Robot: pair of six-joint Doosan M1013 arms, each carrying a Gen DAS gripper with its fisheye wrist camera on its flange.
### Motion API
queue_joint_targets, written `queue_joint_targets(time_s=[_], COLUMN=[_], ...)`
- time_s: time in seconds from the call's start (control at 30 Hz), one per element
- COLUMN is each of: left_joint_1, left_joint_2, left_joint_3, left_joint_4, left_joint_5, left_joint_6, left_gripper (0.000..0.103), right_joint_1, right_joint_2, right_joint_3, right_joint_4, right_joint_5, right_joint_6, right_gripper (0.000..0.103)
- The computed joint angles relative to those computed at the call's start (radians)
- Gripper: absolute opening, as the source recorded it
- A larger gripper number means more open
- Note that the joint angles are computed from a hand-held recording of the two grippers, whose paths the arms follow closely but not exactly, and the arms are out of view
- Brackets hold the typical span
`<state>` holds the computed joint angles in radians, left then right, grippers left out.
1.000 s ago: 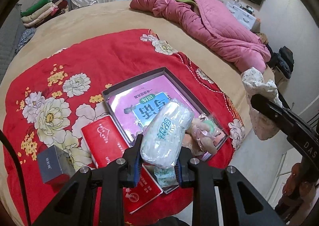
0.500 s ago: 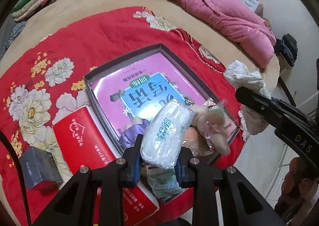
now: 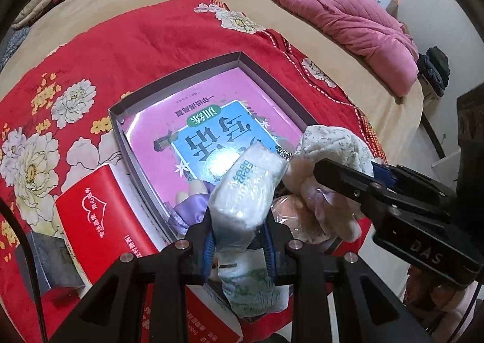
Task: Organize soft objects
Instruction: 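Lower the white pack with the left gripper while the right lowers the scrunchie, both opening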
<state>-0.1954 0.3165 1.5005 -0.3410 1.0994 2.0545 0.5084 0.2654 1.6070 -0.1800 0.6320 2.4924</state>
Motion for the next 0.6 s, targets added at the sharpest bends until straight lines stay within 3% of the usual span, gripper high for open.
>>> queue_joint_targets(time_s=[0.07,0.17,0.3,0.5,0.6], left_joint_1=[0.002,0.001,0.006,0.002,0.008], left_joint_2=[0.006,0.013,0.020,0.011,0.002], left_joint_3=[-0.005,-0.011,-0.016,-0.009,-0.005], left_joint_4=[-0.008,-0.009,-0.049,-0.046,-0.060], left_joint_5=[0.008,0.019,0.050,0.046,0.047], left_joint_6=[-0.002,-0.005,0.012,0.013,0.022], left_gripper=[0.027,0.030,0.049,0.054,0.064], right_joint_1=[0.000,0.005,0.014,0.019,0.028], right_joint_2=[-0.010,-0.027,-0.048,-0.079,-0.087], right_joint_3=[0.006,0.015,0.024,0.043,0.041], right_joint_4=[0.005,-0.023,-0.086,-0.147,-0.175], right_joint_5=[-0.017,-0.033,-0.033,-0.046,-0.036], right_joint_6=[-0.006,0.015,0.082,0.175,0.193], right_gripper=[0.051,0.056,0.058,0.058,0.058])
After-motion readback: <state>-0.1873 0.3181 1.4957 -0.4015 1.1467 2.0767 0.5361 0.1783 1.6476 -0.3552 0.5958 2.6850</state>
